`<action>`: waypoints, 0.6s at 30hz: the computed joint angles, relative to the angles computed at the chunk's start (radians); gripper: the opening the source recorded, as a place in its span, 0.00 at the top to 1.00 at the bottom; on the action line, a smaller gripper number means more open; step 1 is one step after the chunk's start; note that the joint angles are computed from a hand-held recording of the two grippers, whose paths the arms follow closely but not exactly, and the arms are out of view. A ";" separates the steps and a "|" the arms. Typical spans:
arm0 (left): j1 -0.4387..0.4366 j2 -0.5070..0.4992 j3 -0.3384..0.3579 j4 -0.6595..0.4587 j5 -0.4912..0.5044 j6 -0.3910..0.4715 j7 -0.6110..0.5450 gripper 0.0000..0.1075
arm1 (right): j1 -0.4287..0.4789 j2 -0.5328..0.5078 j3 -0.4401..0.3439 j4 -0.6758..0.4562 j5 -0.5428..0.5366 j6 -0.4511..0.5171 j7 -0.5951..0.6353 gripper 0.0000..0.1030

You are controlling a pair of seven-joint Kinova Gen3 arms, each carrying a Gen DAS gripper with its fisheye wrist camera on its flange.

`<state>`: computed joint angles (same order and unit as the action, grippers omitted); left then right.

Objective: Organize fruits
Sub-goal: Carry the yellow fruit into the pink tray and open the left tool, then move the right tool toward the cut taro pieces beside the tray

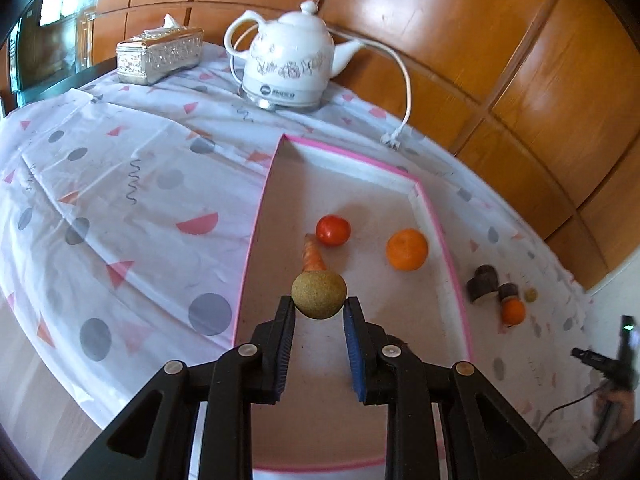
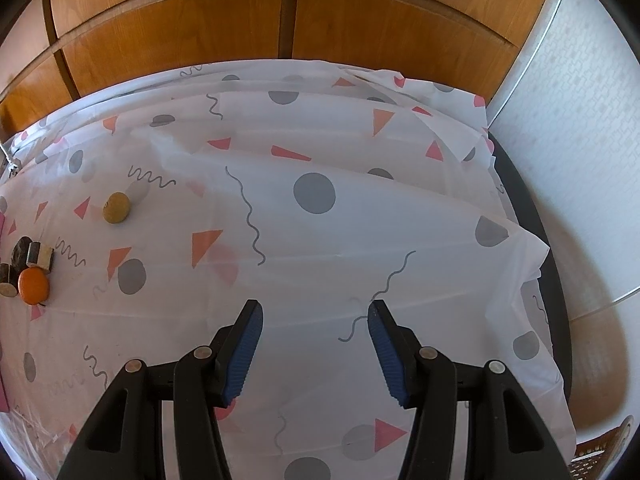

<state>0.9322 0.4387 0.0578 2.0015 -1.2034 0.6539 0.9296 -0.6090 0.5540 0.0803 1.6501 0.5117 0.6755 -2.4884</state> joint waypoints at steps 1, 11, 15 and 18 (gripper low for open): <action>-0.007 0.009 0.005 -0.009 0.016 0.004 -0.017 0.75 | -0.001 0.000 0.000 0.000 0.001 0.000 0.000 0.46; 0.043 0.051 0.010 -0.094 0.218 0.164 -0.154 0.69 | -0.002 0.004 -0.002 -0.006 0.004 0.013 0.000 0.46; 0.069 0.051 0.005 -0.109 0.244 0.211 -0.153 0.68 | -0.003 0.003 -0.001 -0.004 0.006 0.011 -0.005 0.46; 0.088 0.045 0.005 -0.114 0.243 0.239 -0.138 0.65 | -0.008 0.001 0.004 -0.001 0.013 0.009 -0.016 0.46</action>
